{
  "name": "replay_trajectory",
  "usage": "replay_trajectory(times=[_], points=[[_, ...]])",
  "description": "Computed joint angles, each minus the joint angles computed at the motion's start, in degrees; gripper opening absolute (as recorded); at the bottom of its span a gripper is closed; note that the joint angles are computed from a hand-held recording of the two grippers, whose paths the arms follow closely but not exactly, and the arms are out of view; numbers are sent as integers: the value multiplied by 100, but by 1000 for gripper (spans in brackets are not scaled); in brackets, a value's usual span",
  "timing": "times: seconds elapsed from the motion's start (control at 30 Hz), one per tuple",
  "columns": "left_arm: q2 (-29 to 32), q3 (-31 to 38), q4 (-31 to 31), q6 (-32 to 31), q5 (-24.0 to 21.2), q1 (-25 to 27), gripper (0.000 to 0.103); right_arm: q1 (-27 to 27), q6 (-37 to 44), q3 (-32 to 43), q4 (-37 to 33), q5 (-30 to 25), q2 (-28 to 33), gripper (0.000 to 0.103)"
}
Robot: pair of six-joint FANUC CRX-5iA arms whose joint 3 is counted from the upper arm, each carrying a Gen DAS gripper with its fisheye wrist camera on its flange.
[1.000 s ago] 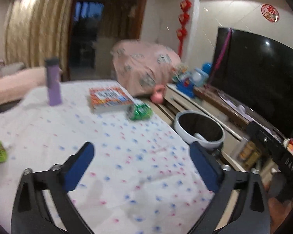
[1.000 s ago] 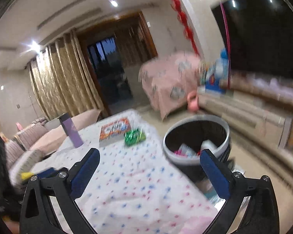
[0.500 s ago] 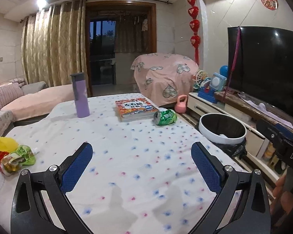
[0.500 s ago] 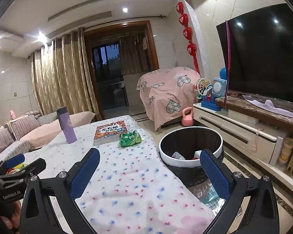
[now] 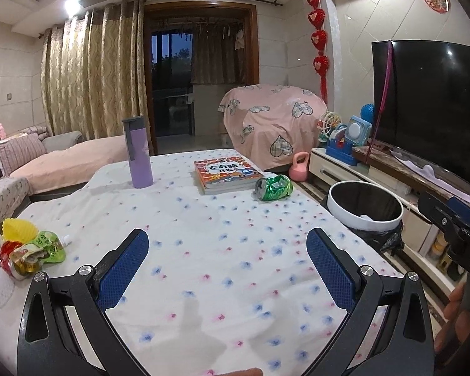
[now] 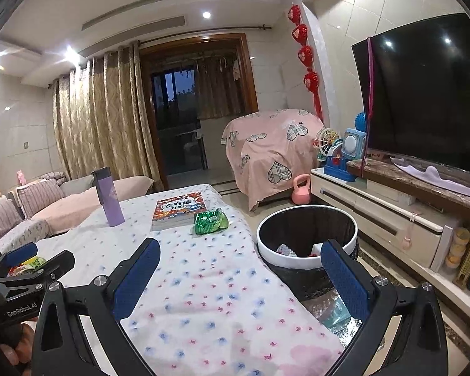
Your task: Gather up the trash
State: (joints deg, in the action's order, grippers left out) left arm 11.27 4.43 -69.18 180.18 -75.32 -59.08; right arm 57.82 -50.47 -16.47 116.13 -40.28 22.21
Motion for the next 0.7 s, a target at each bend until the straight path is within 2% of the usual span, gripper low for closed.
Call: replay_trajectory(times=[0.7], points=[[25, 3, -79, 52, -72, -51, 103, 2, 1, 12, 16, 76, 8, 103]])
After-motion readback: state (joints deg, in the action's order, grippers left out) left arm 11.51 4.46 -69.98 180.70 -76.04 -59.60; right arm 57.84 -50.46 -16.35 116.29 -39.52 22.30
